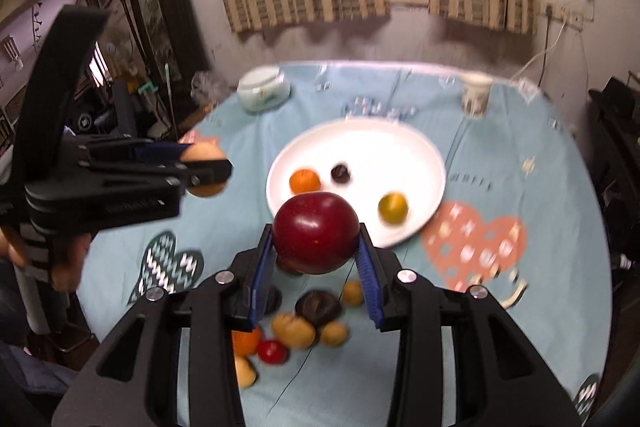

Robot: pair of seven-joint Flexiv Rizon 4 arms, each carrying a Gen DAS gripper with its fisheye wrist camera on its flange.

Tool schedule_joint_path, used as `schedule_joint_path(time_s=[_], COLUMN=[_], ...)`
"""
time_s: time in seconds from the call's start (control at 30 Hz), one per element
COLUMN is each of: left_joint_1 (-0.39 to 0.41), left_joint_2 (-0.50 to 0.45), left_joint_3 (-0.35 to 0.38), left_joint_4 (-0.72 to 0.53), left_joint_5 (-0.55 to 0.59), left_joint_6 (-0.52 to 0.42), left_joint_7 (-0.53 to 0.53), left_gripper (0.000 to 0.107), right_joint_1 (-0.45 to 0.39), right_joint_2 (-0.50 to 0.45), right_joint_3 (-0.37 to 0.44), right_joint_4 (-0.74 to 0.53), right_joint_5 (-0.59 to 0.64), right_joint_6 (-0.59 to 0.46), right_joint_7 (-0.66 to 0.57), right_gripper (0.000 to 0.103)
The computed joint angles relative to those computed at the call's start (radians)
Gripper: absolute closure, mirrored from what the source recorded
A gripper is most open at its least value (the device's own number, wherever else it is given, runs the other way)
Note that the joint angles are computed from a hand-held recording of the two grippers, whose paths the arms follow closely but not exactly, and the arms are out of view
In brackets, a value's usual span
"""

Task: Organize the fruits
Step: 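Place the tan pear and red apple on the plate, opening both tools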

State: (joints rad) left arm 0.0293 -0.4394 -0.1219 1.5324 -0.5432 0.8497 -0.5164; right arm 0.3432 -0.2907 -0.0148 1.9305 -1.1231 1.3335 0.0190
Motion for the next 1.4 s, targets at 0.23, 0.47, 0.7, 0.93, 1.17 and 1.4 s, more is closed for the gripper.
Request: schedule_joint_path(time_s=[0.23,0.47,0.7,0.93,1.17,1.4], left_joint_1=[-0.025,-0.038,-0.029,-0.074,-0.111,-0.101], left_joint_2=[-0.038,-0.099,-0.204,-0.323,-0.407,-0.419], left_joint_3=[-0.004,0.001,0.0,0.027,0.041,0.022], left_joint_4=[-0.054,-0.126,-0.258,-0.401,-0.499,-0.504], left_joint_5=[0.029,0.081,0.11,0.211,0.284,0.284], left_joint_6=[-0.018,-0.042,-0.099,-0.159,-0.177,-0.125], left_joint_7=[-0.034,-0.089,-0.164,-0.252,-0.312,-0.313], left_gripper=[0.061,0.061,0.061,0.061,0.06,0.045], right_joint_1=[-0.021,-0.015,-0.014,-0.053,-0.06,-0.086], right_joint_2=[-0.016,-0.066,-0.124,-0.265,-0.357,-0.404], right_joint_3=[-0.007,-0.025,-0.034,0.03,0.049,0.076], right_joint_4=[-0.03,-0.074,-0.127,-0.279,-0.399,-0.486], right_joint_5=[0.026,0.109,0.239,0.526,0.702,0.846], right_joint_6=[-0.011,0.007,0.004,-0.091,-0.143,-0.222], right_joint_7=[-0.04,-0.122,-0.253,-0.491,-0.632,-0.738], right_gripper=[0.064,0.064,0.064,0.064,0.063,0.061])
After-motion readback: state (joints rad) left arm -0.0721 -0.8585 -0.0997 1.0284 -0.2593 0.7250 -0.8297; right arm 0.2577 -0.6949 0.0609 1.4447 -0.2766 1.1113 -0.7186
